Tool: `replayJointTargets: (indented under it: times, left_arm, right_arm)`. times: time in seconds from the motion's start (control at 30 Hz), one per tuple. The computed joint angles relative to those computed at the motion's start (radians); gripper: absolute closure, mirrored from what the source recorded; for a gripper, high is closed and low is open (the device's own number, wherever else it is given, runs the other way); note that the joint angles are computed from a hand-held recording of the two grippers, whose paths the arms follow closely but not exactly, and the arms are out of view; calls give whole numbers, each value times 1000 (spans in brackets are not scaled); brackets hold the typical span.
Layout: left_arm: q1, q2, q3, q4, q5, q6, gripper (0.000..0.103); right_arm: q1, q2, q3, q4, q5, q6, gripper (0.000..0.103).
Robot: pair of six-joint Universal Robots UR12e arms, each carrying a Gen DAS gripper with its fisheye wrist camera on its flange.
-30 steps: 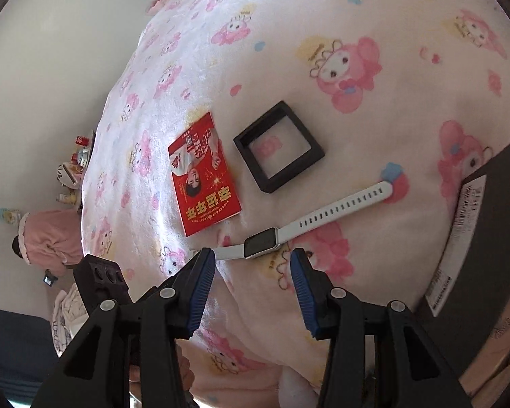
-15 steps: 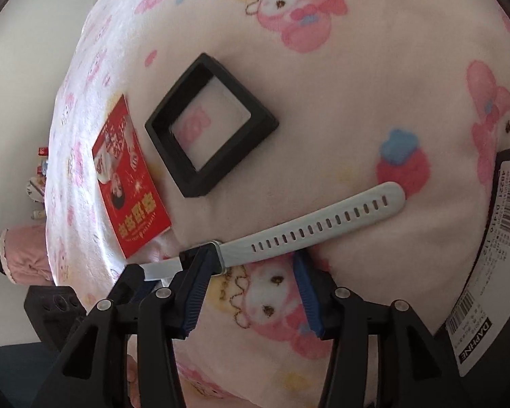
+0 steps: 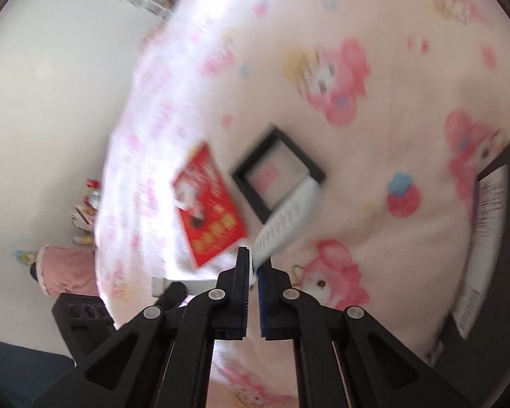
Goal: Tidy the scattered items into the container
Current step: 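Carry the white watch with the left tool over the box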
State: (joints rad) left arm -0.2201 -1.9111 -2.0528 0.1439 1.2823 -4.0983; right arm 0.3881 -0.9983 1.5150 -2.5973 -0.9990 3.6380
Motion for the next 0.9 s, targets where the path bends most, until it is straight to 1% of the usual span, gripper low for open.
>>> replayJointTargets:
  times: [0.07,0.13,0.23,0.27,0.33,0.37,0.4,0.47,0.53,0.6,0.67,0.73,0.8,0.9]
  left_arm:
    - [-17,24,22,-21,-16,53,100]
    - [-41,41,61,-58,-37,113,100]
    - [-86,36,144,-127,-95,186,100]
    - [-104,30,172,-147,-110,203,100]
    - [-145,4,237,-200,-133,236,100]
    - [-166,-11,271,-245,-139,255,100]
    - [-190,-27,303,-285,-144,276,100]
    - [-231,-68,363,-348,-161,304,100]
    - [-264,-110,418,-415,-190,323,100]
    - [-292,-141,459,-508,-186,355,100]
    - [-307,-155,476,-596,-187,380,100]
    - [-312,-155,480,-663,-176,412,100]
    - [-315,-149,475,-675,-146,415,100]
    - [-311,-145,467,-674,-137,390,99]
  right_arm:
    - [-11,-59,64,-110,-4,25,100]
    - [-24,-121,128,-190,-27,35,100]
    - [-62,-228,236,-275,-80,29,100]
    - [-78,-266,271,-277,-102,17,99]
    - [-97,-340,347,-272,-187,-5,99]
    - [-107,-378,383,-256,-234,-17,98]
    - [-128,-409,432,-265,-253,-25,98]
    - [-168,-463,493,-235,-260,-27,98]
    - [-199,-494,541,-209,-279,-35,98]
    - [-212,-509,570,-176,-313,-57,98]
    - [-231,-514,596,-162,-324,-59,98]
    - [-247,-518,623,-166,-310,-54,98]
    - [-255,-520,638,-165,-304,-42,98]
    - [-254,-514,642,-167,-296,-45,98]
